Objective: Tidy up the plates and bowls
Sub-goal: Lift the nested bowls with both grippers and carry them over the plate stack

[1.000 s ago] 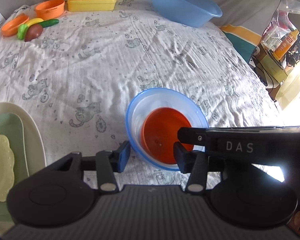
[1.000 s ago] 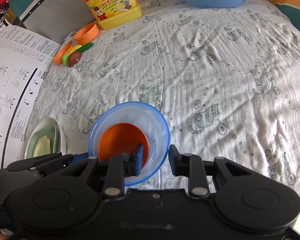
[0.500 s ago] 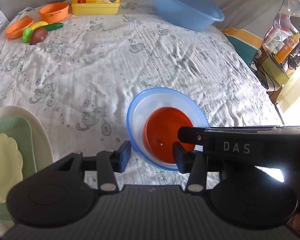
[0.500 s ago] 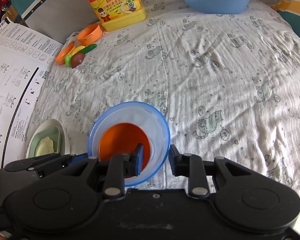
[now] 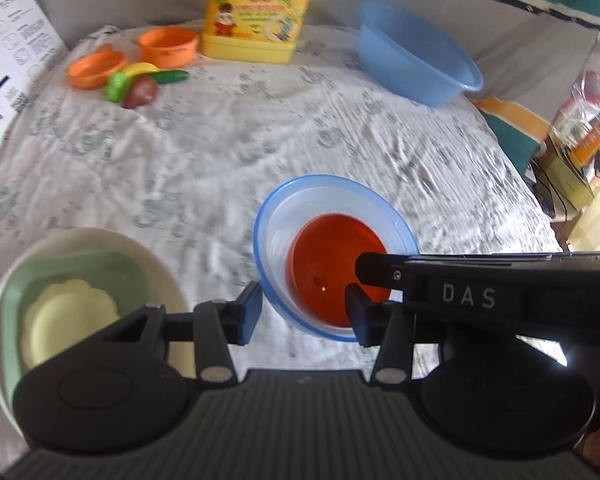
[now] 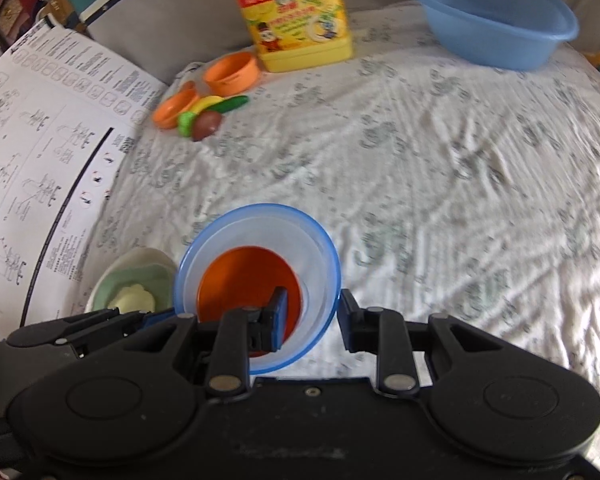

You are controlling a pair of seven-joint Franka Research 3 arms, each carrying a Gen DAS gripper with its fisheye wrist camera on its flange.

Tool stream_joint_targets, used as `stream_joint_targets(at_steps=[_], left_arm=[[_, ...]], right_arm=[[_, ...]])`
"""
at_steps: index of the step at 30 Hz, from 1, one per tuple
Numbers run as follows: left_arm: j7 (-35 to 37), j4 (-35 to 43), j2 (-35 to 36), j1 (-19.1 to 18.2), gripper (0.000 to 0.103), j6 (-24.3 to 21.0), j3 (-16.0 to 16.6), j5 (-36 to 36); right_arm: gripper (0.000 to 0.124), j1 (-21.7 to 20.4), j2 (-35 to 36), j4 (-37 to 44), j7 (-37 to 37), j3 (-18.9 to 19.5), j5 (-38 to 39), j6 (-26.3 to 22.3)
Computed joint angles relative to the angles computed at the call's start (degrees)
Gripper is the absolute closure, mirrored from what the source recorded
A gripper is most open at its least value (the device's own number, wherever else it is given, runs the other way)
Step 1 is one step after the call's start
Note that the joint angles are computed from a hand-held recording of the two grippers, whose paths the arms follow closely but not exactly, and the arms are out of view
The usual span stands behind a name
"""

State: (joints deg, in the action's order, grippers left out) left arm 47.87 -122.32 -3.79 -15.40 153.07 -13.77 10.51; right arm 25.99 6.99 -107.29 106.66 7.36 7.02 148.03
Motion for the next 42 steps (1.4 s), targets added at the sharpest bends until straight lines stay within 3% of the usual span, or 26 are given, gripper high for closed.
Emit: stream_joint_targets(at_steps=[20, 32, 42], left_arm=[[-2.11, -14.78, -16.52, 4.84, 0.058, -2.78, 4.67, -2.44], [0.61, -19.38, -18.6, 4.5, 0.058, -2.59, 6.62, -7.14], [2.44, -20.15, -17.29, 4.76, 0.054, -1.35, 6.73, -9.01]], right_arm=[[0.097, 8.76, 16.55, 26.52, -4.92, 1.64, -1.07, -12.67], [0.097, 11.14, 20.84, 31.87, -4.92, 1.01, -0.37, -18.99], [0.096, 11.02, 22.99, 33.83, -5.5, 1.18, 1.46, -20.96]])
